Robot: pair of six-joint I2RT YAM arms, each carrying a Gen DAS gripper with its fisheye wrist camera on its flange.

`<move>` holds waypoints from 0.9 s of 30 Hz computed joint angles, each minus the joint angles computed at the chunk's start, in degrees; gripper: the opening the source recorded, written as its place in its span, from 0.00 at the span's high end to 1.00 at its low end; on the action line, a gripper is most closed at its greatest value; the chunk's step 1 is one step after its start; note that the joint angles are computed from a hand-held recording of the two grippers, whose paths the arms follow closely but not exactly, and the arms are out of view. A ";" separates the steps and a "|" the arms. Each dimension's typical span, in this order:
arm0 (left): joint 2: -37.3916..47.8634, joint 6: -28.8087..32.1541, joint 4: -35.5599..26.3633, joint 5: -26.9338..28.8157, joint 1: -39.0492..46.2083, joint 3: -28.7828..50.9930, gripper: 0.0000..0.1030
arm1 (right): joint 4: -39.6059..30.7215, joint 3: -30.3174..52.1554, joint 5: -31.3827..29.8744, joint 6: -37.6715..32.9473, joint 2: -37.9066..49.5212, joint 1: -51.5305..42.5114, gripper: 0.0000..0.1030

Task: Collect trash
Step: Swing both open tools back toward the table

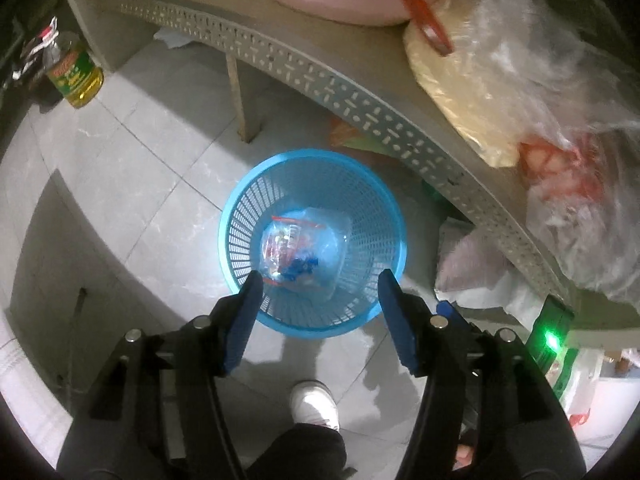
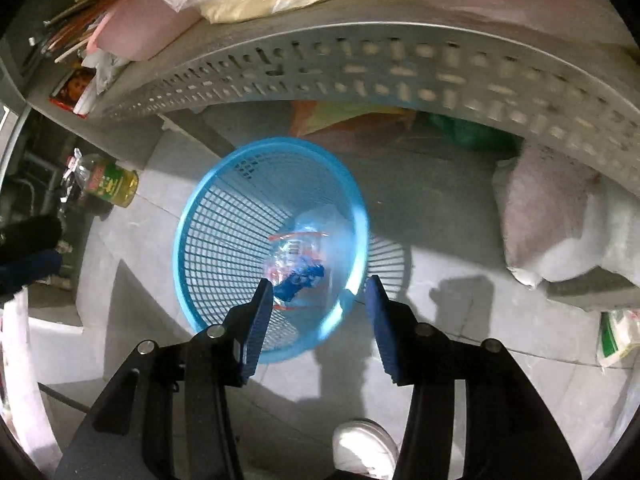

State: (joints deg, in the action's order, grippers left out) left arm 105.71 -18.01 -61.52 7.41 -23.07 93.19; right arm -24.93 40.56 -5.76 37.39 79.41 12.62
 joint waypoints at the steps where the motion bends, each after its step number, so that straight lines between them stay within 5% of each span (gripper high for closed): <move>1: -0.86 0.05 -0.14 0.16 -0.01 -0.31 0.45 | -1.25 -0.96 0.57 0.58 -2.43 0.30 0.54; 11: -15.60 0.98 -6.74 0.89 -3.37 -1.02 0.45 | -18.11 -1.32 5.11 4.25 -23.53 5.91 0.52; 16: -25.97 0.41 -11.29 -0.31 -7.08 -0.95 0.39 | -29.30 5.94 14.07 9.49 -30.42 17.89 0.37; 27: -53.11 -5.47 -26.08 -11.12 -13.09 -0.83 0.31 | -54.00 30.16 40.43 30.95 -20.37 56.96 0.17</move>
State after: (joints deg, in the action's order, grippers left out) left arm 52.60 -23.49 -87.60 -3.71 -36.16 92.35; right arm -78.92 70.72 34.68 68.34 59.04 69.58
